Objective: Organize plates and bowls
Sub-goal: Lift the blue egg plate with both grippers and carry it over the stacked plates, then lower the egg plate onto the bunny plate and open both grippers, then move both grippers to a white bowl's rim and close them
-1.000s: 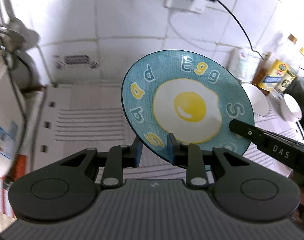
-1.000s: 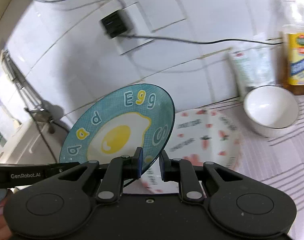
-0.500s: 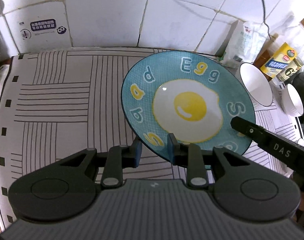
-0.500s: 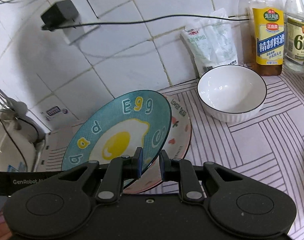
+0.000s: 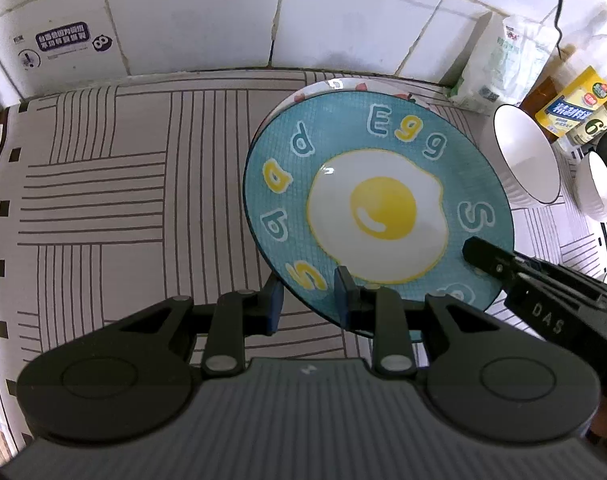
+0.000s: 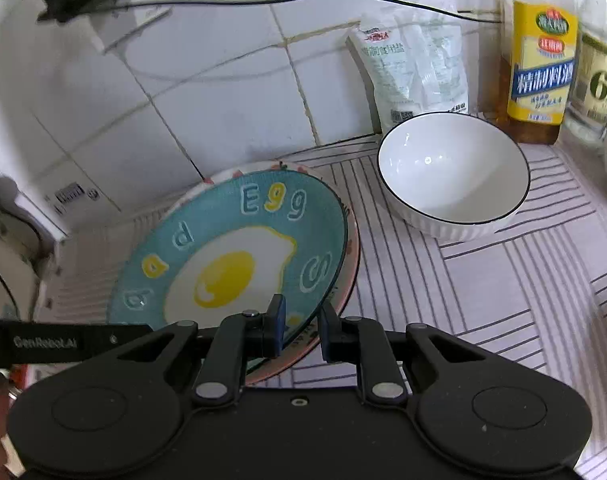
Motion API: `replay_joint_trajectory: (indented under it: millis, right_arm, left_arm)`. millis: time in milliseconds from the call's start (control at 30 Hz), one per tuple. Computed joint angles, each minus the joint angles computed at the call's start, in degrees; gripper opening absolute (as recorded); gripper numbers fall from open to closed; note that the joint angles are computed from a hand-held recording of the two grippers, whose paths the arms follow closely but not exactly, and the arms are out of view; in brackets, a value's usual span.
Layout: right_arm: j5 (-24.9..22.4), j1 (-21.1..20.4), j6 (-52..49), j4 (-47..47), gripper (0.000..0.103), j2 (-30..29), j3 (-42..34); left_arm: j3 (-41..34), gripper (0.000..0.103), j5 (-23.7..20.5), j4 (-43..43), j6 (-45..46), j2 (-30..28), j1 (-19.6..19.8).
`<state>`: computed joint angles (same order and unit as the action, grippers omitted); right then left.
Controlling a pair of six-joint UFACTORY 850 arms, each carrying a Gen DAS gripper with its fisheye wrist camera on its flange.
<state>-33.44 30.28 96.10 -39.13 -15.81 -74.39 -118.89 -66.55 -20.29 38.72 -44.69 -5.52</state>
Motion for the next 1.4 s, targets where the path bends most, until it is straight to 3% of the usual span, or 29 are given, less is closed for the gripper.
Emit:
replay_joint_trajectory:
  millis: [267,333,467,767,967,1133,1267,1400]
  right_arm:
    - [-6.9,0.2,-7.1,4.1,0.025,-2.7,-4.5]
    - [-8.5,0.1,-10.6,6.5,0.032,-3.6,-5.8]
    - [-13.2,0.9,-15.1,7.7,0.034,-5.9,-8.8]
    - [-9.3,0.3,-16.0,4.8,0.037,-4.5,-5.5]
    - [-3.2,0.6,-14.2,-1.1,0.036,0.3,0.9]
    - [-2.4,1.0,-15.3,-2.2,0.037,7.6,6.4]
    - [-1.7,1.6,-16.3,-3.6,0.037,15.7,12.2]
    - [-2.5,2.3,-17.6,-4.9,0.041,23.4,17.0]
  left_arm:
    - [-3.5,0.025,-3.7,1.6,-0.4,-1.8,-0.5]
    - [-4.6,0.025,-5.5,2.5,-1.4,-2.6,-0.7]
    - [-3.3,0.026,-4.9,2.7,-4.0,-2.2,-0.7]
    - [3.7,0.024,-0.9,3.7,-6.9,2.7,-1.4]
    - [14.3,0.024,5.0,4.6,-7.9,11.1,-2.2]
    - [21.5,0.027,8.7,6.0,-9.6,18.6,-4.0]
    - [26.4,0.037,10.6,7.3,-11.5,24.3,-6.1]
    - [30.4,0.041,11.0,8.5,-13.2,29.2,-8.5]
